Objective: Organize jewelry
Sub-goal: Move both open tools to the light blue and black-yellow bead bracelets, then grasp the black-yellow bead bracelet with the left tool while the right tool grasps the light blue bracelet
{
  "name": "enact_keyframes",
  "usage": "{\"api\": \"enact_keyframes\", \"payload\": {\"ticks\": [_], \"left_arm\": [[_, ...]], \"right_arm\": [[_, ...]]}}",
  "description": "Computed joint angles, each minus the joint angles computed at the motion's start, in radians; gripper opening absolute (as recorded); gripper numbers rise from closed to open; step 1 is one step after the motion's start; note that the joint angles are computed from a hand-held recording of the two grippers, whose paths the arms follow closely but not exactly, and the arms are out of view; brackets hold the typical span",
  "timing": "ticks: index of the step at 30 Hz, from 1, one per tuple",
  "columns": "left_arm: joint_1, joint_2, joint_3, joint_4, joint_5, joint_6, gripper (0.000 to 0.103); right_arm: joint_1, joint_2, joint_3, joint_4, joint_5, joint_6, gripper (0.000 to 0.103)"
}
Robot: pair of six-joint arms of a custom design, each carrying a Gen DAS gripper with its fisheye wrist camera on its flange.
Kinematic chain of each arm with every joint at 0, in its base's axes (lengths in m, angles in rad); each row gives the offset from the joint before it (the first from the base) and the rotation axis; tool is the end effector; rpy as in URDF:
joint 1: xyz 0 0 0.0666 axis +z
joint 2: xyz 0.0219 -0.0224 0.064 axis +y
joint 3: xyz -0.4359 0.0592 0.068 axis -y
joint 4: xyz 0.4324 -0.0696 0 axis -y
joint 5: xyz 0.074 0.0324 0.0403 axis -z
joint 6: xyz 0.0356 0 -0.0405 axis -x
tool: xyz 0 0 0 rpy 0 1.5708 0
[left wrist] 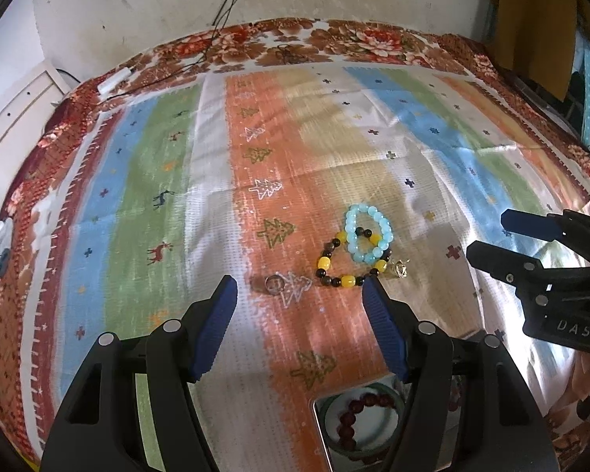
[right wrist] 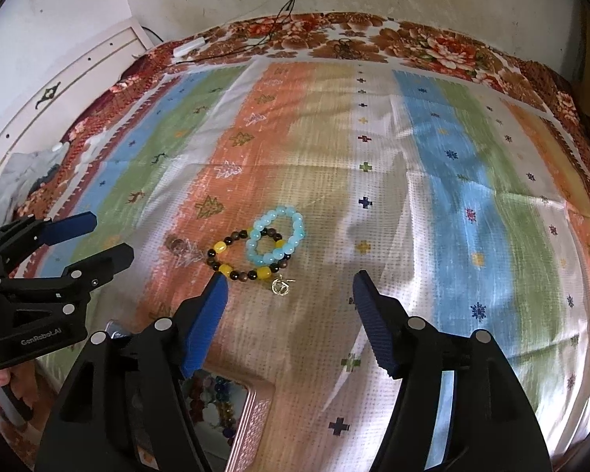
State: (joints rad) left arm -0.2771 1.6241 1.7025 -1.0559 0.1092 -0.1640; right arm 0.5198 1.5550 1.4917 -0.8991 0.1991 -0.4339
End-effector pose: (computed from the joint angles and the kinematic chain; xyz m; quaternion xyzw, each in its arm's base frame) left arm 0.5808 -0.1696 0.5053 0.2245 0.9283 -0.0686 0.2885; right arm 0.5042 0.2800 0.4507 -0.0110 0.9498 0.0526 0.3083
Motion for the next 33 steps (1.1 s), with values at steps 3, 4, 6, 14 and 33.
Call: {"api": "enact_keyframes", "payload": {"ticks": [3, 4, 6, 14, 33], "left_arm": [[-0.001, 0.025, 0.023, -0.014, 0.002, 0.000, 0.066], [-0.001, 0.032, 0.029, -0.016, 0.001, -0.001, 0.066], [-0.002, 0.044, 0.039, -0.019, 0.000, -0.002, 0.066], [-0.002, 0.102, 0.091, -0.052, -0.005, -0.011, 0.066], [-0.010, 0.201, 0.179, -0.142, 0.043, -0.027, 0.066]], "right_arm": [[-0.008, 0.012, 0.011, -0.001, -0.008, -0.001, 0.066], [-0.010, 0.016, 0.014, 0.000, -0.009, 0.000, 0.066], [-0.014, 0.021, 0.019, 0.004, -0.014, 0.002, 0.066], [-0.030, 0.060, 0.053, 0.000, -0.034, 0.011, 0.066], [-0.072, 0.156, 0.126, -0.054, -0.119, -0.033, 0.066]]}}
